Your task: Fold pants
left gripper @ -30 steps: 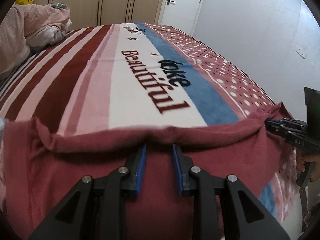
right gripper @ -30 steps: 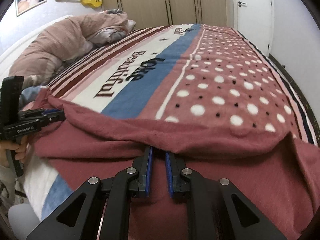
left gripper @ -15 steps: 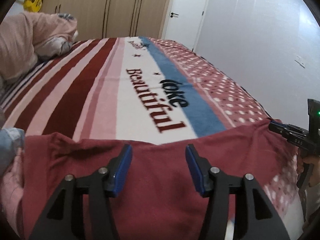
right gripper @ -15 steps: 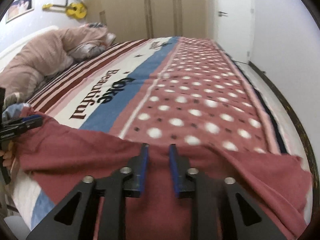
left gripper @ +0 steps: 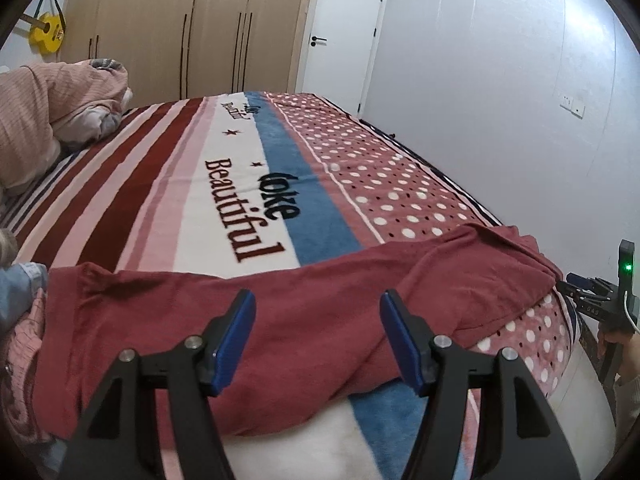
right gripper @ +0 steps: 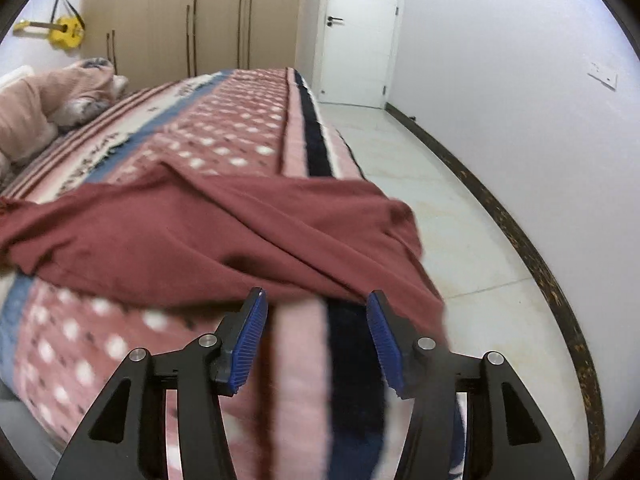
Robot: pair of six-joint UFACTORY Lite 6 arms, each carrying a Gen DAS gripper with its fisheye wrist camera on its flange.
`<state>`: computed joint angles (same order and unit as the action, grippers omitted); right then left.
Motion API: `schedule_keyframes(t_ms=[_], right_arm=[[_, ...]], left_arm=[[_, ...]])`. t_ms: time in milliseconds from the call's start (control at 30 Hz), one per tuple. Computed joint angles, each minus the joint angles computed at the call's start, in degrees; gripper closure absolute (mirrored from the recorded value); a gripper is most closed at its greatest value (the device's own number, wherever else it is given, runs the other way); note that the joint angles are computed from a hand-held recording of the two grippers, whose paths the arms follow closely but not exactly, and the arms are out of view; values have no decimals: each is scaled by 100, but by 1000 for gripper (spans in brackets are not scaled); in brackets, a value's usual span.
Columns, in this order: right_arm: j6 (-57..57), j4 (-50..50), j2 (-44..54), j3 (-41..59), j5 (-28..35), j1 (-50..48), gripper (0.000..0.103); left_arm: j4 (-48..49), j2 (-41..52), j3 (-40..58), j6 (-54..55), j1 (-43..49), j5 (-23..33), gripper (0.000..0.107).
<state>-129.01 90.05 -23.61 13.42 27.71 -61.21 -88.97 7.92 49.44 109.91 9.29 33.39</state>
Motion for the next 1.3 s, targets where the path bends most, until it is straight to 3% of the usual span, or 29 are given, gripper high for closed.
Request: schedule_keyframes(t_ms=[267, 433, 500, 567, 667, 933, 1133, 1300], right_arm=[[-2324, 1920, 1162, 400, -44, -117, 56], [-2993, 2275, 1882, 846, 32, -299, 57], [-3381, 2548, 2023, 900, 70, -315, 68], [-3683, 2797, 2067, 914, 71, -267, 100], [-3889, 3036, 1968, 876, 289, -342, 100], [-2483, 2079, 2104, 1702, 178, -181, 101], [-307, 186, 2781, 3073, -388, 328, 101], [-198, 333, 3093, 3637, -1007, 957, 100]], left_arm=[[-329, 29, -118, 124, -472, -578, 46], [-612, 69, -120, 267, -688, -767, 46], [-659, 57, -139, 282, -740, -794, 46], [-672, 45, -136, 283, -794, -844, 46], [-717, 51, -91, 289, -850, -895, 46], [-876, 126, 20, 429, -870, -1020, 46], [-1184, 628, 359, 784, -903, -1180, 46], [-1482, 1176, 777, 1075, -845, -1167, 46]])
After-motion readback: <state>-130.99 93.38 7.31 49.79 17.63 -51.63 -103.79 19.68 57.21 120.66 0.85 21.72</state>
